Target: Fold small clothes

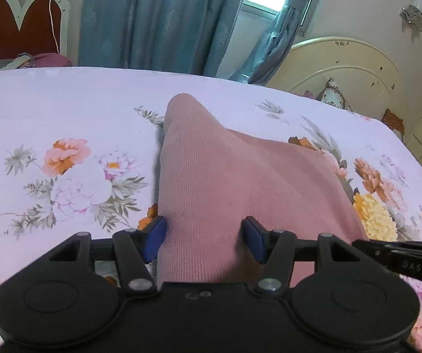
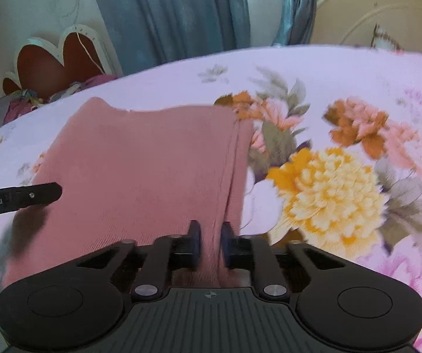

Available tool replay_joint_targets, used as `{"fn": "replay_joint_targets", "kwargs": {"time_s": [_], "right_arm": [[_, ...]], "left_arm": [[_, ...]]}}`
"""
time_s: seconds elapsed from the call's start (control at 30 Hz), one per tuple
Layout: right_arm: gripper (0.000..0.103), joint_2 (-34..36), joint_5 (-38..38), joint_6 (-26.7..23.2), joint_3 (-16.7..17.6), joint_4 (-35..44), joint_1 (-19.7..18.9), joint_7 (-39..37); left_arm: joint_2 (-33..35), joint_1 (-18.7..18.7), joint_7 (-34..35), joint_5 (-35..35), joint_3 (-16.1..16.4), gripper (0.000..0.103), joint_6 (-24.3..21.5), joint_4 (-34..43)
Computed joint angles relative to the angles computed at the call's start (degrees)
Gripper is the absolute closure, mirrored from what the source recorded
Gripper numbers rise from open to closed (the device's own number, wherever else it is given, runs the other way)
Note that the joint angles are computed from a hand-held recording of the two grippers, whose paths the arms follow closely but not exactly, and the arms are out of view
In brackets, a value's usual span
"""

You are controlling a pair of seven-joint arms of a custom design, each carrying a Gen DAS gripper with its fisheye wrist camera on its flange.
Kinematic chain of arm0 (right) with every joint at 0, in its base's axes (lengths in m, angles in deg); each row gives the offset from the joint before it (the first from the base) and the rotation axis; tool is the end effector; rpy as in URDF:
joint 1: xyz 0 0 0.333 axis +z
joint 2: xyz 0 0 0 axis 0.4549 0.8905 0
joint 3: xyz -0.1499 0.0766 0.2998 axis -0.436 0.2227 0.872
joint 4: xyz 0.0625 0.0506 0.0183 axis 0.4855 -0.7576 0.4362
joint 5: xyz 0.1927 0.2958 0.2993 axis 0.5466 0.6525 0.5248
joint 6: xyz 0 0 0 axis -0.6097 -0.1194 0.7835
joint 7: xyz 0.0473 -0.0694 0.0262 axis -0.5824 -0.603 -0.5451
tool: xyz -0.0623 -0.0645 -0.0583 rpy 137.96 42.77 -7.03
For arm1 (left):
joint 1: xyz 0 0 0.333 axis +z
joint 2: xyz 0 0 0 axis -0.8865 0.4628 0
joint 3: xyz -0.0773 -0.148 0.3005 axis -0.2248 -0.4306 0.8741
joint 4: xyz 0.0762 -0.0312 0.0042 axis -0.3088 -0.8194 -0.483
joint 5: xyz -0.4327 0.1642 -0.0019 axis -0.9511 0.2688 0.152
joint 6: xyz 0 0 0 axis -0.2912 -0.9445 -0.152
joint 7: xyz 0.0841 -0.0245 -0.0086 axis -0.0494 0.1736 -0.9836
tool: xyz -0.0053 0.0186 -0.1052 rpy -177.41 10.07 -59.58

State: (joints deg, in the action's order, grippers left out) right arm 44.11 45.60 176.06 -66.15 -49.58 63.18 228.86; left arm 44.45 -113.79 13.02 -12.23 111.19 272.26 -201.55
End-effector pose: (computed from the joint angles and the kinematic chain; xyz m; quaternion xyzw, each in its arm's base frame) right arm 0.5482 0.4096 0.3563 -0.6850 0.6379 -0.1305 0.3268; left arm 0.5936 -0.2937 0.3484 -0.6337 0.6628 -0.3561 0.1799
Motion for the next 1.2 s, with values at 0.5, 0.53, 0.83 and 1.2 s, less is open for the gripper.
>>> {"fn": "replay_joint_targets", "kwargs": {"time_s": [0.5,0.53,0.83,1.2], "right_arm": [[0.087,2.39,7.7,1.91,0.6,4.57,-2.05,-6.47],[0.086,3.08,8.7,2.08,0.55,5.31,-2.22,-6.97],[0.055,9.87,17.99,1.65,2.04,12.47,-4.15,-14.6],[0.068,12.49,11.91,0.74,-10.81,15.62,7.56,-10.52]], "left_arm": [[0.89,1.79,-6.0,9.06,0.23,0.038,-2.03,4.32],[1.34,2.09,-6.79,9.57,0.3,0.038,-2.28,5.07],[5.47,13.83,-6.64,9.35,-9.43,0.038,-2.44,11.46],[8.84,22.41,-0.71,3.18,-19.01,0.043,-1.72,14.12]]}}
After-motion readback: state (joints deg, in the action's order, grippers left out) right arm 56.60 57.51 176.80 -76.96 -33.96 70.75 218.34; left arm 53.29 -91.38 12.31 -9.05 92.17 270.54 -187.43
